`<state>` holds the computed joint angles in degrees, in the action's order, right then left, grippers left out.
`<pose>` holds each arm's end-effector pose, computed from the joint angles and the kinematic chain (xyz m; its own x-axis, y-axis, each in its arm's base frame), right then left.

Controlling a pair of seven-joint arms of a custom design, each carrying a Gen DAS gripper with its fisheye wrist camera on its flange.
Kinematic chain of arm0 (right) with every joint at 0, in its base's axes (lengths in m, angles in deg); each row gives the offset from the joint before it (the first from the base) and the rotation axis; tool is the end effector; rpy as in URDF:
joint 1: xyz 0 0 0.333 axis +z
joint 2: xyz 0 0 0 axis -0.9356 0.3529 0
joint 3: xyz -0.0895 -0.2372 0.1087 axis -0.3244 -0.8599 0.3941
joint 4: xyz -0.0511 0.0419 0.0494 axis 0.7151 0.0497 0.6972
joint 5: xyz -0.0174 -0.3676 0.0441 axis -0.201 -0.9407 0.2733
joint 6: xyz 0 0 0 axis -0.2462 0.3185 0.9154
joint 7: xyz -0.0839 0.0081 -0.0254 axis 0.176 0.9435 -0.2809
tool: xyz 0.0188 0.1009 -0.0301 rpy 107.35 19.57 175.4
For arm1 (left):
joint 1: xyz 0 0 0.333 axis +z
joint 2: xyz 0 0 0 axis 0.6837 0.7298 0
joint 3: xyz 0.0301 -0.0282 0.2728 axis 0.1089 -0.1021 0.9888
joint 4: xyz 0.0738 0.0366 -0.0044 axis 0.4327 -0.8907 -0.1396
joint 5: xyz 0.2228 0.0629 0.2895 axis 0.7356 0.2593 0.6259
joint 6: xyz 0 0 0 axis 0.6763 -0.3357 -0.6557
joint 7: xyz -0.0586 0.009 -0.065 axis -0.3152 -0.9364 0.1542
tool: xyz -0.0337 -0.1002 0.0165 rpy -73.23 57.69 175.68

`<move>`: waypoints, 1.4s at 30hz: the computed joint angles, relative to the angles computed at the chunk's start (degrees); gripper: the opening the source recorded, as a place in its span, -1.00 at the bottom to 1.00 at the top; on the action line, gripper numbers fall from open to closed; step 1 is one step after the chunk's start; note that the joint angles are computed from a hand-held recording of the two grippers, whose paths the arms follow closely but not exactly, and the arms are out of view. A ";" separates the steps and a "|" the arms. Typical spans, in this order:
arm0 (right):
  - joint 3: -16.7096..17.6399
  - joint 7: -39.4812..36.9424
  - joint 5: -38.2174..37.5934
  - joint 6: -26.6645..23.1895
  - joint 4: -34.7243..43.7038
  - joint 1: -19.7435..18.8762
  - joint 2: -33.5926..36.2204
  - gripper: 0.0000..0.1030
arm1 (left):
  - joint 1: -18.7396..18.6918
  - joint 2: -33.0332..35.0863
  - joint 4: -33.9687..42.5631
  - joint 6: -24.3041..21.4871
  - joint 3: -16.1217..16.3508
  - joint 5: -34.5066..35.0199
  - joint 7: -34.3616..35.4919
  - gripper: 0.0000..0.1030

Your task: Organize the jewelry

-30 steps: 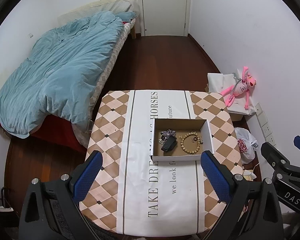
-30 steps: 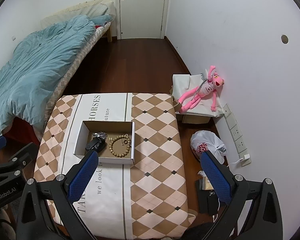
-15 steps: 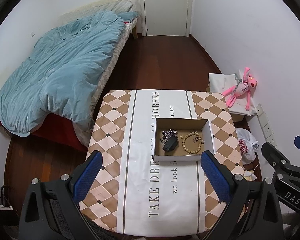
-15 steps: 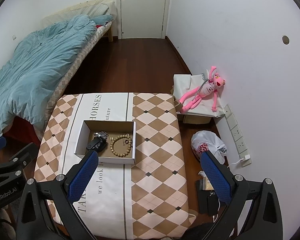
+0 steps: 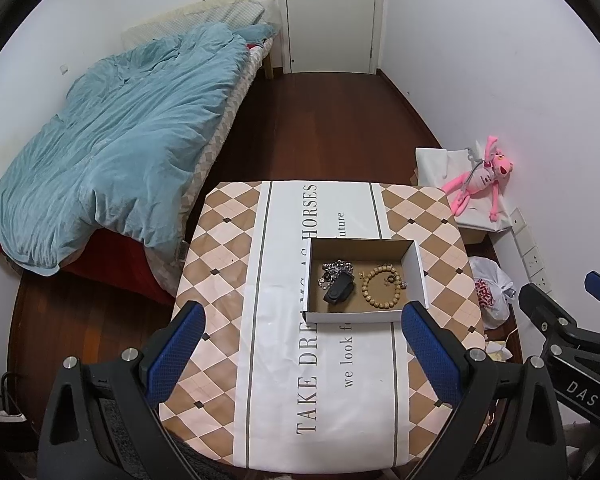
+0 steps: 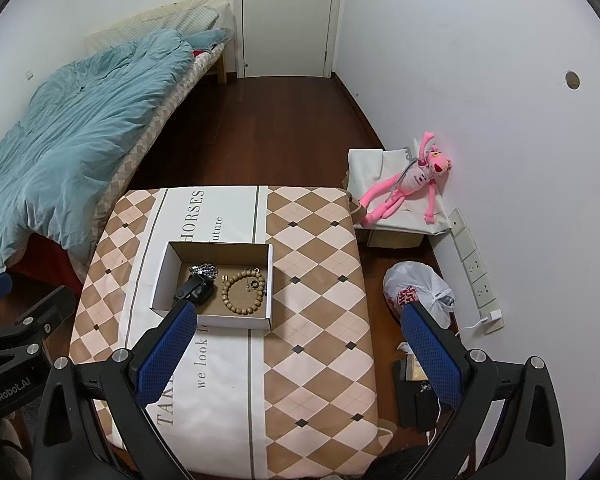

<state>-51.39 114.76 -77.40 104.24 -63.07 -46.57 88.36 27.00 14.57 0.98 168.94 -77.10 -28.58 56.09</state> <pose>0.5969 0.2093 0.6992 -0.0349 -0.9974 0.0635 -0.8107 -0.0089 -0.5854 0.5914 -0.2027 0.7142 0.0502 -0.9986 -0.0178 -0.8215 -0.0312 -0.5694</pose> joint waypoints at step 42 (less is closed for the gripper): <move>0.19 -0.10 0.10 0.05 -1.00 -0.06 -0.47 1.00 | 1.10 -2.21 -4.33 2.02 -0.52 -0.89 -0.22 0.94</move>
